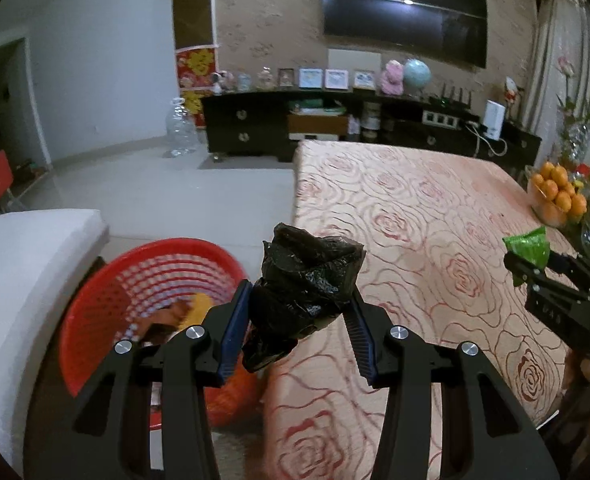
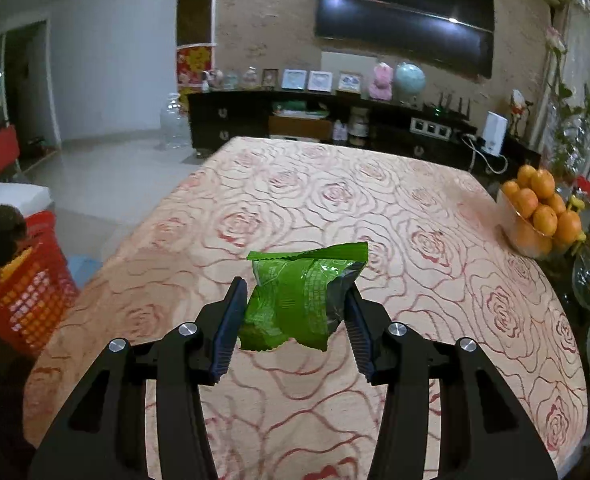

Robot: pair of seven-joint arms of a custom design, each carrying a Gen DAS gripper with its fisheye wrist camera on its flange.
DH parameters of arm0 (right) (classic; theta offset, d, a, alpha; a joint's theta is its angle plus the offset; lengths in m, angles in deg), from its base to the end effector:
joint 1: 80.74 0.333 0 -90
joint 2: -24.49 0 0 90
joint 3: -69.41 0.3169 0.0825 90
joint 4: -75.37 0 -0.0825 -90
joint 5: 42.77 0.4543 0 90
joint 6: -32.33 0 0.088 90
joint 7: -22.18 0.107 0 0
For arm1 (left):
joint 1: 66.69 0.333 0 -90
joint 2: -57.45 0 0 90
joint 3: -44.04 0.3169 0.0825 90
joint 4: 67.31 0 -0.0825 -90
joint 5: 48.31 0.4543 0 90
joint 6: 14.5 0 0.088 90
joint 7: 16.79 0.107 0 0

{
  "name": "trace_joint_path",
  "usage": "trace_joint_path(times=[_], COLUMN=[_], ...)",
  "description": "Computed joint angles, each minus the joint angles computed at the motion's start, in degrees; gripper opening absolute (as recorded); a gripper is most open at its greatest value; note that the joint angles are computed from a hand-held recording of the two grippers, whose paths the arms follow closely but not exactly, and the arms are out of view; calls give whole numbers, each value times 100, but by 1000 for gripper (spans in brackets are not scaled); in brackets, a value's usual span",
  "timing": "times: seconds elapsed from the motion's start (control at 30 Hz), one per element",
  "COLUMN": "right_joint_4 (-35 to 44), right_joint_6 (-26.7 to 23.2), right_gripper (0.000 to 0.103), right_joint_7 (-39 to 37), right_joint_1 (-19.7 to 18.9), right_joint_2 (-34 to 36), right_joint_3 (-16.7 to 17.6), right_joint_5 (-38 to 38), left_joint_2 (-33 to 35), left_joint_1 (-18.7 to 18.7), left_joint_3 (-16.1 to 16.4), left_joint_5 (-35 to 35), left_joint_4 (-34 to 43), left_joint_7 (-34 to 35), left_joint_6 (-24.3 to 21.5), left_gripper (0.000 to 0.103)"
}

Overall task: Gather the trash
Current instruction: 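Carry the black bag and green wrapper over the red wastebasket and open both tools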

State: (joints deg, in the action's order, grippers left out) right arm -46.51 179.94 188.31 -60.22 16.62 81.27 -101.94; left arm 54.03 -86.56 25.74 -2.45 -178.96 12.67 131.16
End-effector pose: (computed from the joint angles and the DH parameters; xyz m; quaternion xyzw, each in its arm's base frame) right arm 0.5110 0.3455 0.4985 -0.6249 0.6333 -0.3407 0.3040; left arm 0.5073 -0.4148 0.5533 -0.5907 0.6811 -0.3153 0.2962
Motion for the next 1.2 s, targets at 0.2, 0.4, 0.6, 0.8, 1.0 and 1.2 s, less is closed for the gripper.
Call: trace_joint_path(times=[0.2, 0.4, 0.6, 0.8, 1.0, 1.2], right_joint_4=[191, 517, 1048, 1669, 2365, 2960], right_joint_6=[203, 508, 662, 738, 722, 661], right_gripper=[47, 47, 47, 47, 47, 47], right_joint_7=[-148, -540, -1060, -1609, -2351, -3150], right_joint_1=[121, 246, 457, 772, 1119, 1343], right_joint_2=[66, 262, 694, 1191, 1787, 2290], right_joint_3=[50, 30, -31, -177, -323, -390], right_joint_5=[229, 607, 994, 1400, 2040, 2891], left_joint_2=[-426, -792, -1012, -1232, -1359, -1358], left_joint_1=[116, 337, 566, 779, 963, 1097], left_joint_3=[-52, -138, -139, -117, -64, 44], left_joint_5=[68, 107, -4, -150, -404, -797], left_joint_4=[-281, -524, -726, -943, -1143, -1312], left_joint_7=[-110, -199, -84, 33, 161, 339], left_joint_6=[-202, -309, -313, -303, -196, 28], left_gripper=[44, 44, 44, 44, 44, 44])
